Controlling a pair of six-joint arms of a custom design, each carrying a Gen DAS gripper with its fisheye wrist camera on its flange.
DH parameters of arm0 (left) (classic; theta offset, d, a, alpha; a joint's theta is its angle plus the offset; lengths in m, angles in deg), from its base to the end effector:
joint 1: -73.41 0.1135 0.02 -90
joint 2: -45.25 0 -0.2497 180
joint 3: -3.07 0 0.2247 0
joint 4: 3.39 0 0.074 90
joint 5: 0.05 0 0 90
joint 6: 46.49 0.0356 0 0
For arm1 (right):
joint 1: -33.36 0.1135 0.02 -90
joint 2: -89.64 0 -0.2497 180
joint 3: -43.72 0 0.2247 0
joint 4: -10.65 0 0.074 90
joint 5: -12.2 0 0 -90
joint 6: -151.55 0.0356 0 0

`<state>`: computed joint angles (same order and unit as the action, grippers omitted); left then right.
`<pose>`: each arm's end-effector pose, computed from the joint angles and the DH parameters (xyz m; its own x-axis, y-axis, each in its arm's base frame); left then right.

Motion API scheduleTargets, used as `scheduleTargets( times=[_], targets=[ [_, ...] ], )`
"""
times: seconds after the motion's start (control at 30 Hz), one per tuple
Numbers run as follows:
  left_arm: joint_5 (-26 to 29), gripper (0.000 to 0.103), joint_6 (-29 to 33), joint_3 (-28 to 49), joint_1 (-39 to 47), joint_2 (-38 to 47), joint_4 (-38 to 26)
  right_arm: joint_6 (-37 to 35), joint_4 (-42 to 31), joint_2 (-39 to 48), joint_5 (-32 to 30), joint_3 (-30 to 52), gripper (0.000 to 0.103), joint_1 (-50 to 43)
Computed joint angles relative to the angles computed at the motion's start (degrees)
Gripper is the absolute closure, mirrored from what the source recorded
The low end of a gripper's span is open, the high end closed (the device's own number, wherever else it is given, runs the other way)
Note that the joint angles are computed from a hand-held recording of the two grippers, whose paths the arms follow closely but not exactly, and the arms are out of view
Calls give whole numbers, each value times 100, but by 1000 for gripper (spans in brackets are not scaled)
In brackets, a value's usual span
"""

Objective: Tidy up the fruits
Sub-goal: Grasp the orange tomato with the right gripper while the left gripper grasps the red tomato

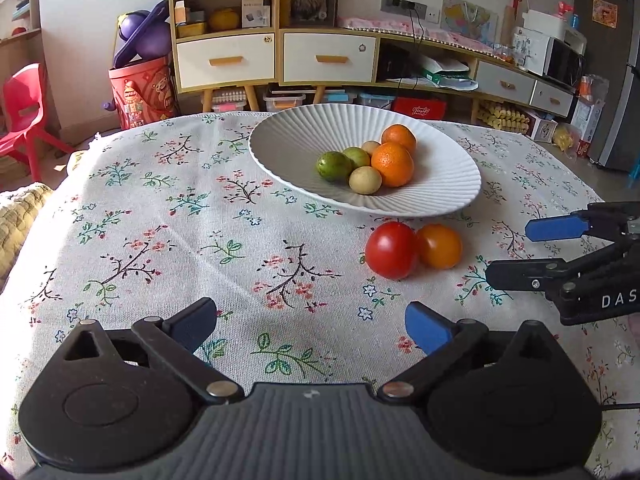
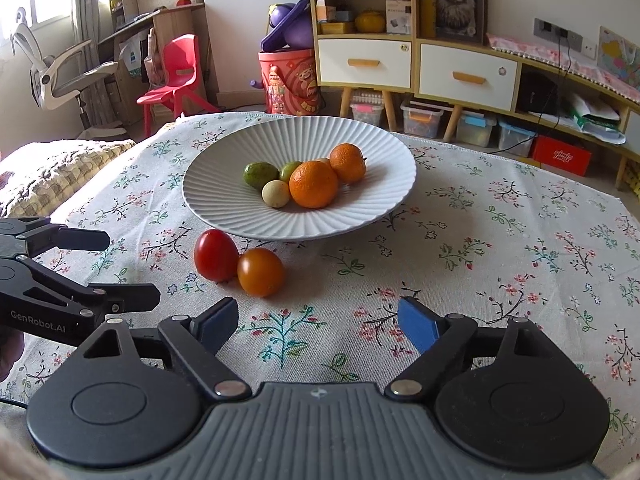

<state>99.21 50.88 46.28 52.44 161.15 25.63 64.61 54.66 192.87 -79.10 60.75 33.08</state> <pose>0.2546 -0.1037 0.0482 -0.5802 0.3580 -0.7316 0.5408 0.8410 -0.0174 0.1732 0.0000 0.0588 -0.6713 0.0566 -0.7391 0.0239 0.9982 0.0548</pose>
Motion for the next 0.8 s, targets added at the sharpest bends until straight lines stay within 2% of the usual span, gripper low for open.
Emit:
scheduleTargets(
  times=[0.23,0.57,0.7,0.8],
  targets=[
    [-69,12,-3,36,-25,34,-38,0,-164,258,-102,297,45,121],
    [-148,12,12,76,-93,87,3,-84,-384,356,-113,609,61,289],
    [-174,12,0,122,-137,112,-2,-99,-539,316,-209,700,76,315],
    [-196,12,-26,163,-169,135,-6,-176,-546,251,-288,637,77,224]
  ],
)
